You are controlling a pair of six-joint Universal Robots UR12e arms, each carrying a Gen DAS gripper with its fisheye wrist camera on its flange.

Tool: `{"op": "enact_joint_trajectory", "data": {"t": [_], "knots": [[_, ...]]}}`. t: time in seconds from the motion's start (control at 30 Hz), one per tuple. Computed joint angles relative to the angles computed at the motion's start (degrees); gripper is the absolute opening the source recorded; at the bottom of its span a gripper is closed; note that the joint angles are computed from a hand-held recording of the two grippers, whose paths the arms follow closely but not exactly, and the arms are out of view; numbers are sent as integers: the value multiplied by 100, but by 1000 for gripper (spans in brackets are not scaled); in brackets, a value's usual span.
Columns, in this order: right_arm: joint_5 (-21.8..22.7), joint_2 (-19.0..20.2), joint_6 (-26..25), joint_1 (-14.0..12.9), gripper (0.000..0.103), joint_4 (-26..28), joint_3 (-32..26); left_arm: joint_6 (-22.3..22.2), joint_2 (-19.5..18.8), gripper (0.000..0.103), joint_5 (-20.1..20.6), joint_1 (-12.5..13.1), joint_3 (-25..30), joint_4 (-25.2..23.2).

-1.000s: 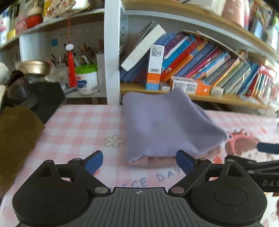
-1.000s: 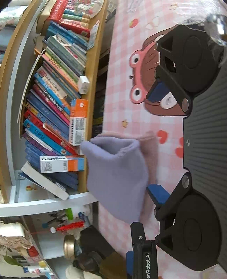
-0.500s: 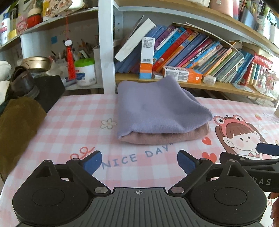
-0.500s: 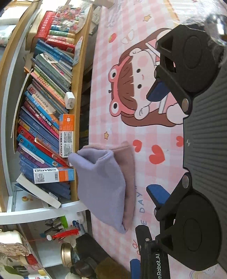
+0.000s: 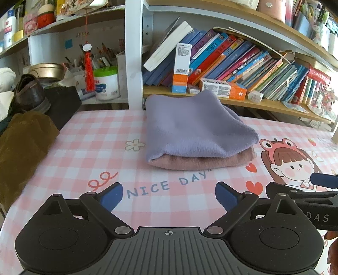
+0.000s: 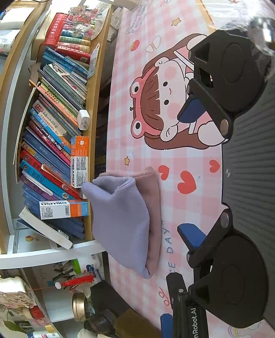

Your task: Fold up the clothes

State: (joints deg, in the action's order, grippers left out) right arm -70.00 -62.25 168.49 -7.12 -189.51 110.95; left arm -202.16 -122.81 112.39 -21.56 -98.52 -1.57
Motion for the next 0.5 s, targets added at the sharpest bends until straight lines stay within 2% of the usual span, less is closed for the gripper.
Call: {"op": "enact_joint_trajectory", "data": {"t": [0.5], "knots": [[-90, -18, 43, 13, 102, 196, -20, -41, 10, 99, -51, 7, -7, -121]]}}
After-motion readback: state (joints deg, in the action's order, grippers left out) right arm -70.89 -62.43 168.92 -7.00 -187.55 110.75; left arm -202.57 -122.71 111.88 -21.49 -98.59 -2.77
